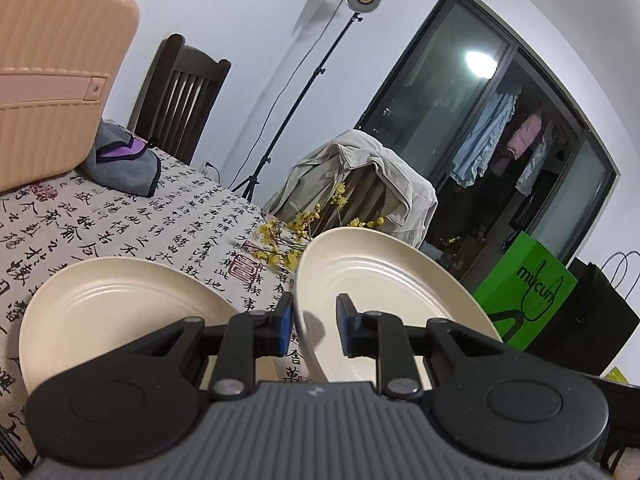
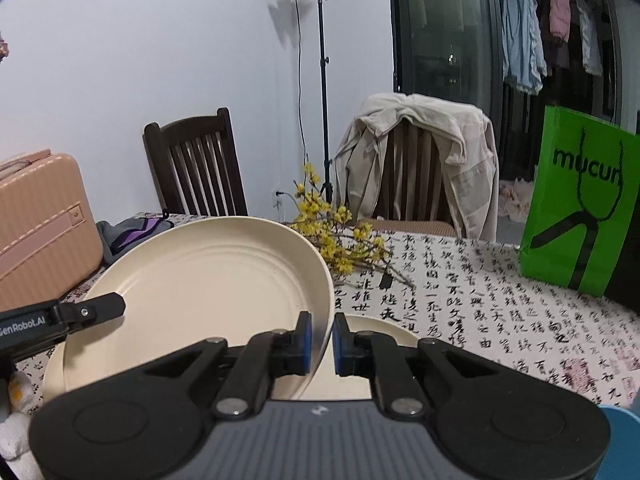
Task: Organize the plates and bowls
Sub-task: 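Lift the cream plate off the table with both grippers, tilting it up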
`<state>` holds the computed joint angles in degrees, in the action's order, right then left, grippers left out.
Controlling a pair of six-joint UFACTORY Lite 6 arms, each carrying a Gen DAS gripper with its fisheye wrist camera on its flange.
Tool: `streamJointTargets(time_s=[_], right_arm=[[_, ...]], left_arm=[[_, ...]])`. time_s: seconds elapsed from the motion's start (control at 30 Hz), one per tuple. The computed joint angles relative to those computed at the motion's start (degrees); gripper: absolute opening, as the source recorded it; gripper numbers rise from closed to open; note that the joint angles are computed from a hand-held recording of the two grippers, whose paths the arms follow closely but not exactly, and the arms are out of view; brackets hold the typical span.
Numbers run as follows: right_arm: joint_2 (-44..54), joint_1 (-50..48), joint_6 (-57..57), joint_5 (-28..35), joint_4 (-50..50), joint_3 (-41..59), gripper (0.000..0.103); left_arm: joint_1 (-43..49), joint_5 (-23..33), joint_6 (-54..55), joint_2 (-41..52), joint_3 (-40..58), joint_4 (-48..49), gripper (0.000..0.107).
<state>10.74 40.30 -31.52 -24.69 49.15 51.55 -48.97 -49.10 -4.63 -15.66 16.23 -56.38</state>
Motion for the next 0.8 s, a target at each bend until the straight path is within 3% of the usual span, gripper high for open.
streamJointTargets(time_s=[0.2, 0.37, 0.8], right_arm=[[-5.2, 1.5, 0.7, -2.5, -0.4, -4.7, 0.010], [-9.4, 3.5, 1.0, -5.5, -0.1, -8.6, 0.010], [-16.8, 4.7, 3.6, -7.2, -1.7, -15.1, 0.011]], left_arm=[[-3.5, -0.7, 5.3, -4.6, -0.8, -5.1, 0.022], [-10.3, -6.0, 12.7, -5.9, 0.3, -13.9, 0.022], [-20.1, -12.7, 21.8, -8.6, 3.2, -25.0, 0.022]])
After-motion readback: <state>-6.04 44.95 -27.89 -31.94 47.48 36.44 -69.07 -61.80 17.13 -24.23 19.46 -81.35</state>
